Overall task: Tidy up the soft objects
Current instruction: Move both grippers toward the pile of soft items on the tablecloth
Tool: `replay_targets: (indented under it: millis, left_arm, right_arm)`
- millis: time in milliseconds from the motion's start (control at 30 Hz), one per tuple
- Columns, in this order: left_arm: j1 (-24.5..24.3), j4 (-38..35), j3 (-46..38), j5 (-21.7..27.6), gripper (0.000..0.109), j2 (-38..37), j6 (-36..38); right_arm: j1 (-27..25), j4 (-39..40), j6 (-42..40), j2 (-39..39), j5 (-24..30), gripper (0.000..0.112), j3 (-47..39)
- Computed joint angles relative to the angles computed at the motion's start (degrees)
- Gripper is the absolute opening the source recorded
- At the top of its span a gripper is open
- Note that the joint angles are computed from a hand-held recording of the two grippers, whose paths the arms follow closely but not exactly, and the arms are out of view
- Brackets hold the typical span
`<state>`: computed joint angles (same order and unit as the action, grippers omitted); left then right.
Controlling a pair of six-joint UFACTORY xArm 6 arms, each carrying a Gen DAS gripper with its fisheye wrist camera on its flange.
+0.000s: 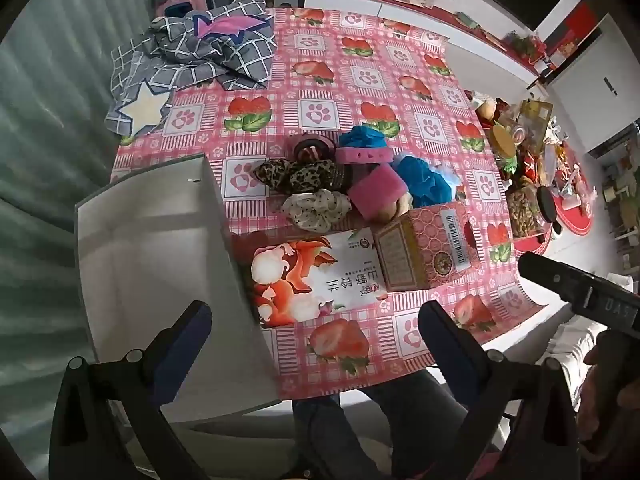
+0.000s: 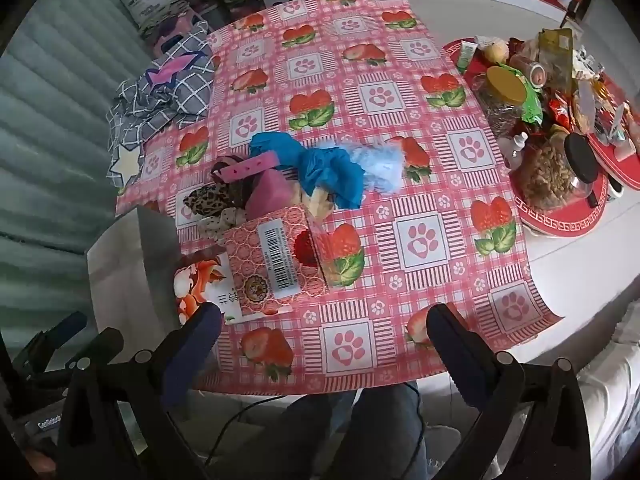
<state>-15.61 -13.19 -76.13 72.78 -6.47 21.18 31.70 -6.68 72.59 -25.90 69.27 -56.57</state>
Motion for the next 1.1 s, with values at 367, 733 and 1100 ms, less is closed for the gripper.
replay_targets:
  millis: [367,733,1100]
  left_arm:
    - [-3.44,4.18,-2.26,-0.99,0.103,3.33,-3.46]
    - [-7.06,9.09,-8.67,0.04,0.103,10.46,-12.31]
    - [-11.68,13.48,-22.3,5.88,0.103,20.34,-17.14]
  right_arm:
    - [-3.46,2.47,-2.71,-2.62,-0.71,0.103,4.07]
    - [-13.01,8.9,-17.66,-0.32,-4.9,0.103,5.62]
    - [-22.16,15.3,-29.23,2.3,-4.65,0.103,5.25]
